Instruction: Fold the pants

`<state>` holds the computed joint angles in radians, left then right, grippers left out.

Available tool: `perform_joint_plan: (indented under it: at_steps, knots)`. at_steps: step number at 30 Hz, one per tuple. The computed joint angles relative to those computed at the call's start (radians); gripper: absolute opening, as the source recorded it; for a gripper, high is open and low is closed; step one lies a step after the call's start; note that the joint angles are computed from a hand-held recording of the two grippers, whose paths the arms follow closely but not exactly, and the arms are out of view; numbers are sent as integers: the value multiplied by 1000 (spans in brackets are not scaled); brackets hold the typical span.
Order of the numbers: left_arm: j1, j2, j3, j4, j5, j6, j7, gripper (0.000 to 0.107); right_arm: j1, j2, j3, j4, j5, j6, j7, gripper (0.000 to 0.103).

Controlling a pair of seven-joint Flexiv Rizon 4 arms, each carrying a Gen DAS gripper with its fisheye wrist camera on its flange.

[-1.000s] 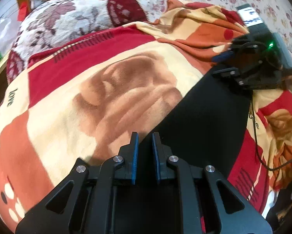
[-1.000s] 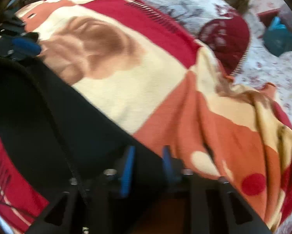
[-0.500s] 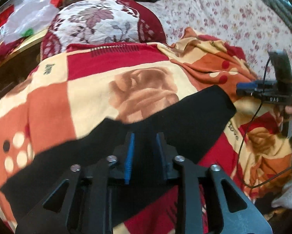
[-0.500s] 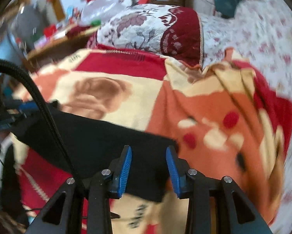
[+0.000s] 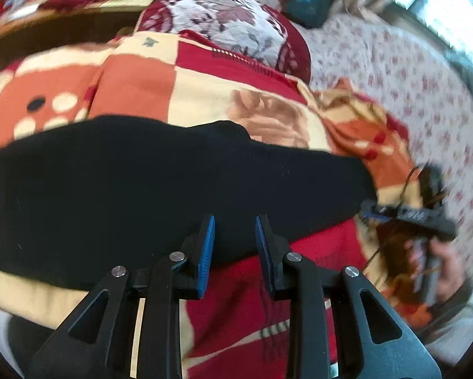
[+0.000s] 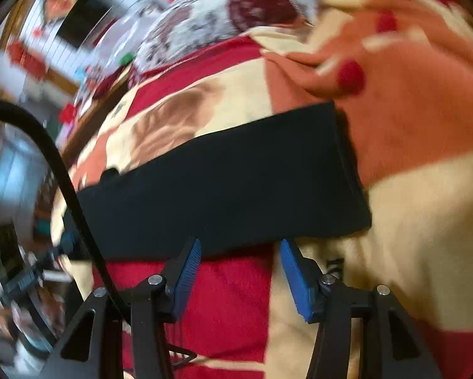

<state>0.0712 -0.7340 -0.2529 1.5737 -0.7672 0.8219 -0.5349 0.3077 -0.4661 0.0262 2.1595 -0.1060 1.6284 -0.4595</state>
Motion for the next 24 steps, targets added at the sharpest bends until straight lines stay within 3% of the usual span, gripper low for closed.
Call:
perform_joint_plan:
  at_steps: [3,6,8,11,16,18,19,20,24]
  knots:
    - [5,0,-16,13,-58,48,-20,33,9,-18,-3,-13,24,6,7,51]
    - [4,8,-26,19,-83,87,-14,33,148,25,-160,6,-57,-80,58,51]
    - [-2,10,-31,22,-90,121,-3,33,183,46,-213,20,-145,-85,91,51]
    - [-12,-5,-28,0,-72,119,-24,33,63,22,-87,-41,-118,-157,46,51]
    - [-35,-26,-29,-12,-40,151,-45,33,24,-29,-52,-50,-78,-104,90,51]
    - [-54,-39,-16,-20,-5,176,-63,33,93,-28,-139,-31,-125,-78,97,37]
    - [-66,-46,-5,-23,19,188,-80,33,112,-29,-163,-33,-148,-91,89,21]
    - [-72,-53,-1,-22,38,203,-90,33,133,-28,-192,-34,-177,-114,82,16]
    - [-50,-54,-41,22,57,276,-59,33,196,-11,-269,-27,-266,-167,106,10]
